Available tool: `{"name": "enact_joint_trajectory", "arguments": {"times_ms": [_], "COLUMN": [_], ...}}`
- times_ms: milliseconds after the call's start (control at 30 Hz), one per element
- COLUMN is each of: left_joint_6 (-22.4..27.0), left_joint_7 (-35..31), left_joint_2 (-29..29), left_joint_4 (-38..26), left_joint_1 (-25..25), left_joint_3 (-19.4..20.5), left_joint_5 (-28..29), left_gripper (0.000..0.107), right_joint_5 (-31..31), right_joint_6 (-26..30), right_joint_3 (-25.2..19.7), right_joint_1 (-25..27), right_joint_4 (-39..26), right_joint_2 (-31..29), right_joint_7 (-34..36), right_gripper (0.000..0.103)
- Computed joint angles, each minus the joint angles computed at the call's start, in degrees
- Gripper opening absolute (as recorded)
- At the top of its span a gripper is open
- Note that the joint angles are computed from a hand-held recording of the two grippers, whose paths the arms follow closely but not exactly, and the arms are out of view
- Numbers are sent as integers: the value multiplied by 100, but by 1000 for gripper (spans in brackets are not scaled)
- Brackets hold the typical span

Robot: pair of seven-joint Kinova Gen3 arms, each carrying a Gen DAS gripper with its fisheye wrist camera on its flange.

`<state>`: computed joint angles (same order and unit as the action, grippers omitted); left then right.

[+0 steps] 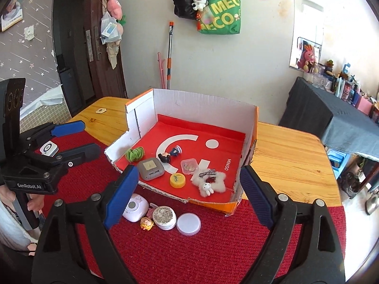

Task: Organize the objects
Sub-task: 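Withdraw both tools from the box back toward the remaining items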

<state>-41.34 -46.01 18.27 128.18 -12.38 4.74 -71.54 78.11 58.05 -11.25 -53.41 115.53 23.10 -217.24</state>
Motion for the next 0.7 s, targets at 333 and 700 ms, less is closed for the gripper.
{"name": "enact_joint_trajectory", "arguments": {"times_ms": [333, 700], "left_joint_6": [-102, 200], "left_joint_7": [-891, -2046], "left_joint_2": [280, 588], "left_joint_4": [609, 941], "left_joint_1": [-138, -66], "left_joint_3": [21, 357], "left_joint_5": [1035, 1988], "left_gripper": [103, 103], "right_joint_5": [106, -51], "right_joint_6": [764, 568], "right_joint_3": [-66, 50], "right_joint_1": [-615, -713], "right_joint_4": [166, 97], "right_joint_2": [684, 1114], "right_joint_7": [-1616, -2087], "right_gripper": [99, 99]}}
